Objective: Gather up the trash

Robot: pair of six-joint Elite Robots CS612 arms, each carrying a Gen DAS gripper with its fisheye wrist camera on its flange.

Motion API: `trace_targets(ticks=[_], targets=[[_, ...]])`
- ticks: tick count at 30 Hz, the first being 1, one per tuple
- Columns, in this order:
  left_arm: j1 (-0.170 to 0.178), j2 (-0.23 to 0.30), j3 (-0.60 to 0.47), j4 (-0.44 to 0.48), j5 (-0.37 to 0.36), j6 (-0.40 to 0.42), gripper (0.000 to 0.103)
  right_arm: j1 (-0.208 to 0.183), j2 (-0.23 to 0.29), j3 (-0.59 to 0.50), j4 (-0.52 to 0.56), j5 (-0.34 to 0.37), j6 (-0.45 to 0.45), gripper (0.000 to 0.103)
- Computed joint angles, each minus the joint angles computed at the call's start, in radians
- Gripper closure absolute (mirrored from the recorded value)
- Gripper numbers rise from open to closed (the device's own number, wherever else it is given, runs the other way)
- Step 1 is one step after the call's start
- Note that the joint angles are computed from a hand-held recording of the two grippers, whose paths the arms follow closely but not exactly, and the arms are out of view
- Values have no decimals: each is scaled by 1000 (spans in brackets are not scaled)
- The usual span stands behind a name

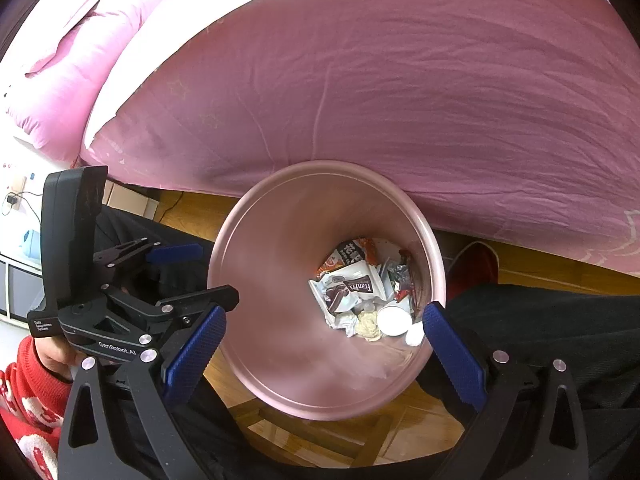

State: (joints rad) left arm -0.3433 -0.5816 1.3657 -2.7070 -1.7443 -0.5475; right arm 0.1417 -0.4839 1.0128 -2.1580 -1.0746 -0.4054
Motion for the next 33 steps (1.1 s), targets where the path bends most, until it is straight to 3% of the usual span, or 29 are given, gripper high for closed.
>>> trace_targets(ticks=[33], targets=[[1,-2,2,-7,-6,-5,5,1,-1,0,2,-3,2,4]])
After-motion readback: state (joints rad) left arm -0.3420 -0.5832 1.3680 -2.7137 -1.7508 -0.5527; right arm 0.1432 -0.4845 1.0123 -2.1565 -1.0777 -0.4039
